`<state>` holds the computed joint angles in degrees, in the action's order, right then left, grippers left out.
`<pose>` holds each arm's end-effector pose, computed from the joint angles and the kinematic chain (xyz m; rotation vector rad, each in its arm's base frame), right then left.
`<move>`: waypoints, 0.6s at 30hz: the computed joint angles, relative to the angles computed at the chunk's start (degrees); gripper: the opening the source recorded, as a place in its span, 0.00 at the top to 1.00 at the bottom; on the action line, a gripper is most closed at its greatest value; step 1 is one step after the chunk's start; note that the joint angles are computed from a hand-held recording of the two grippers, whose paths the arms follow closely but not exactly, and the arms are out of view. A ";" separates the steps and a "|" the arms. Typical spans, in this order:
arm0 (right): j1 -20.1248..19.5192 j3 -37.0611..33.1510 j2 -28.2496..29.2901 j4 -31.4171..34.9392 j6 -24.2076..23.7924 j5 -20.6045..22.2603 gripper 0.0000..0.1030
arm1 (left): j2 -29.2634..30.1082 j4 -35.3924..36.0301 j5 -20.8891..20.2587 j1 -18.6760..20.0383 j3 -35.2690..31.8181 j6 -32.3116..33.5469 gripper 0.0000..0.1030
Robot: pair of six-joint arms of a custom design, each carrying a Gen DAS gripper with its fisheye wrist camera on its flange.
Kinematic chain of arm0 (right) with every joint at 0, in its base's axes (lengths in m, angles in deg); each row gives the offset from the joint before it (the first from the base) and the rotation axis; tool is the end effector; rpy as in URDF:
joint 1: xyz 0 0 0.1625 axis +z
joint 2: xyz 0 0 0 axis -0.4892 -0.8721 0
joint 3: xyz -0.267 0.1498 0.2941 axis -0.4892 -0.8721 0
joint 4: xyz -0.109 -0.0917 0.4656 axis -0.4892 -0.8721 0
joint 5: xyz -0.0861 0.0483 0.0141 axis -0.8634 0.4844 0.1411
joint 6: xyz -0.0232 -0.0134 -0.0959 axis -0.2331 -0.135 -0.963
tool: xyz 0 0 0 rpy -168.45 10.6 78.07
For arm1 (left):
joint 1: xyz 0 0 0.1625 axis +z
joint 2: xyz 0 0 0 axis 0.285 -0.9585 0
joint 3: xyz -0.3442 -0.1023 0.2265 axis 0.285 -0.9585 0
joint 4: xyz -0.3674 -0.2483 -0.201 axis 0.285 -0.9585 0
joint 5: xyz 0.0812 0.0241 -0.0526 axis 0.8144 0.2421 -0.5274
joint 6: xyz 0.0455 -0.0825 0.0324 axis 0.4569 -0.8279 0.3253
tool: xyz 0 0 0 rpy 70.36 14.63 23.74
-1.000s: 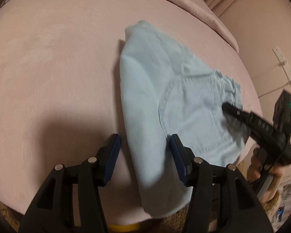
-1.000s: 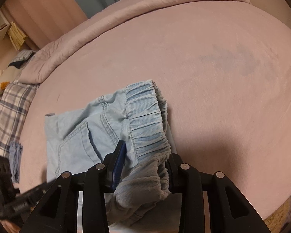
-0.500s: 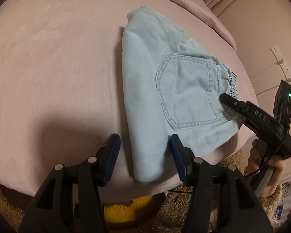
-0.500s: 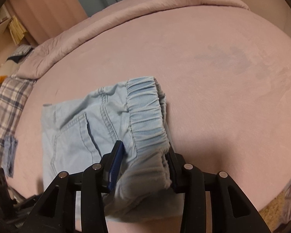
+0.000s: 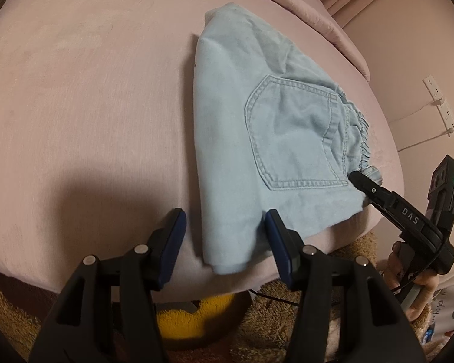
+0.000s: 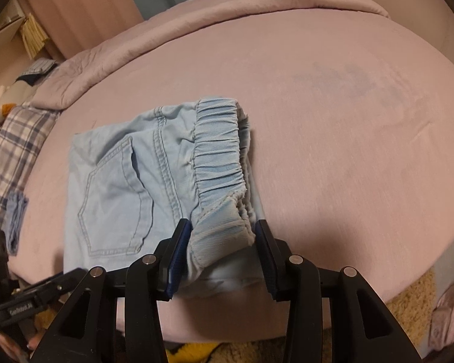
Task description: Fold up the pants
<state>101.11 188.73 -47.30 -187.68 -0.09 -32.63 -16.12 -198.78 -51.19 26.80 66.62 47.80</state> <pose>-0.0222 -0.3895 0.2179 -0.2621 -2.3551 1.0449 -0.2498 -0.4577 -0.0698 0.5741 2.8432 -0.2420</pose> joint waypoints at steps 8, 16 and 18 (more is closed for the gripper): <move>-0.67 2.00 -7.02 3.19 0.55 2.72 0.17 | -2.03 -3.23 3.35 -2.01 1.28 1.37 0.11; -8.47 0.98 -10.65 10.56 -0.20 18.89 0.08 | 2.04 -6.65 -0.45 1.99 -2.81 2.70 0.10; -10.36 0.01 -9.27 13.42 0.20 21.73 0.08 | 3.44 -6.05 -3.04 3.32 -4.24 2.01 0.10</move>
